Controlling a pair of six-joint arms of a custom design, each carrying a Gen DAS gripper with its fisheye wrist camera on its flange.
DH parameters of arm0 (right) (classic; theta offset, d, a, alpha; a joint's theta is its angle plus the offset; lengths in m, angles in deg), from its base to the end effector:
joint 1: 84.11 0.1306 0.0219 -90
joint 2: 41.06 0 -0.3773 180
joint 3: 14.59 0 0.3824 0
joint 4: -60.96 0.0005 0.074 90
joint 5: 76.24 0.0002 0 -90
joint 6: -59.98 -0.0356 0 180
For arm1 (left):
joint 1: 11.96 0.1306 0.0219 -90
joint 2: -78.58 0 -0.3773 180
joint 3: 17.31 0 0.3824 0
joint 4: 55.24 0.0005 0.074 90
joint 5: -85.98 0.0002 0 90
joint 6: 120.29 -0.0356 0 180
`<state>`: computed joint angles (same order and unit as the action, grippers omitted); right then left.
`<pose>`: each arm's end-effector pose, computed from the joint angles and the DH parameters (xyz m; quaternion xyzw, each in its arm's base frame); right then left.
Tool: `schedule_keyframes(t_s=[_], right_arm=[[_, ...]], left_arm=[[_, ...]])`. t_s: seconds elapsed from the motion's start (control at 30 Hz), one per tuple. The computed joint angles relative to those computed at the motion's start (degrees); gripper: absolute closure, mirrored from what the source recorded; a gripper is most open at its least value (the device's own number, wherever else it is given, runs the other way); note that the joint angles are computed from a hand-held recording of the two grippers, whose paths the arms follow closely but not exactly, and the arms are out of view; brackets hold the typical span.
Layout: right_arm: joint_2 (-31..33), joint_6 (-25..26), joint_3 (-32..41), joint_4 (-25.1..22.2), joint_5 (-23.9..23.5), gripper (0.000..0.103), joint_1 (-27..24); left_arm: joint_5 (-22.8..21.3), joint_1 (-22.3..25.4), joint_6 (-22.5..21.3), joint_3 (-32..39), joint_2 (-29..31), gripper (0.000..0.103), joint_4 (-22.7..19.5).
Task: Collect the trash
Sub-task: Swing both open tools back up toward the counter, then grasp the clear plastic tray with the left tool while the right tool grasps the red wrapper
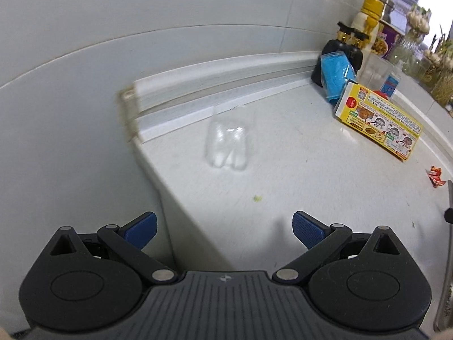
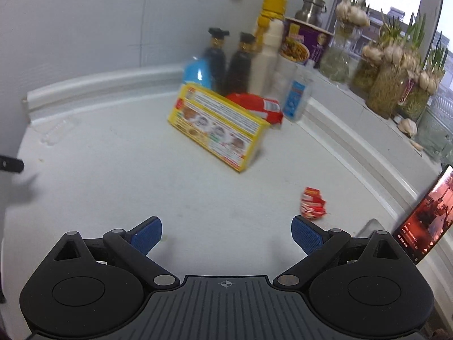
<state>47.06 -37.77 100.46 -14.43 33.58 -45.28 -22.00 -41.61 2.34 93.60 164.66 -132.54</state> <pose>0.3363 0.2545 0.6003 -0.1880 0.9037 -0.0097 0.3845 0.3604 -0.1931 0.5819 -0.0746 0.9336 -0.0377 0.3485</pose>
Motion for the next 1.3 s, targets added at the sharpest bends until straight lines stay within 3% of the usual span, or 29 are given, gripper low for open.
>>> schedule_keyframes(t_s=[0.23,0.37,0.47,0.83,0.93,1.13,1.3], right_arm=[[-0.15,8.17,-1.53,1.48,-6.9,0.004,-8.65],[1.67,9.82,-0.93,1.69,-11.84,0.007,-13.27],[3.27,10.53,-0.42,1.71,-14.24,0.014,-15.26],[6.18,12.49,0.99,3.05,-20.7,0.042,-17.61],[6.61,12.67,1.35,3.31,-21.27,0.053,-17.62],[6.93,12.83,1.76,3.43,-22.31,0.072,-17.48],[6.75,12.62,1.59,3.59,-21.36,0.073,-17.04]], left_arm=[[-3.59,-0.69,3.27,3.9,4.79,0.001,-1.56],[-6.87,-1.15,4.0,6.06,7.39,0.001,-2.36],[-8.33,-1.18,3.97,7.29,8.85,0.001,-2.62],[-10.53,-0.63,2.65,7.46,9.88,0.002,-1.31],[-10.75,-0.54,2.29,7.05,9.73,0.004,-0.4],[-10.45,-0.25,1.3,6.66,9.61,0.014,1.13],[-10.23,0.07,0.42,6.87,9.81,0.029,1.82]])
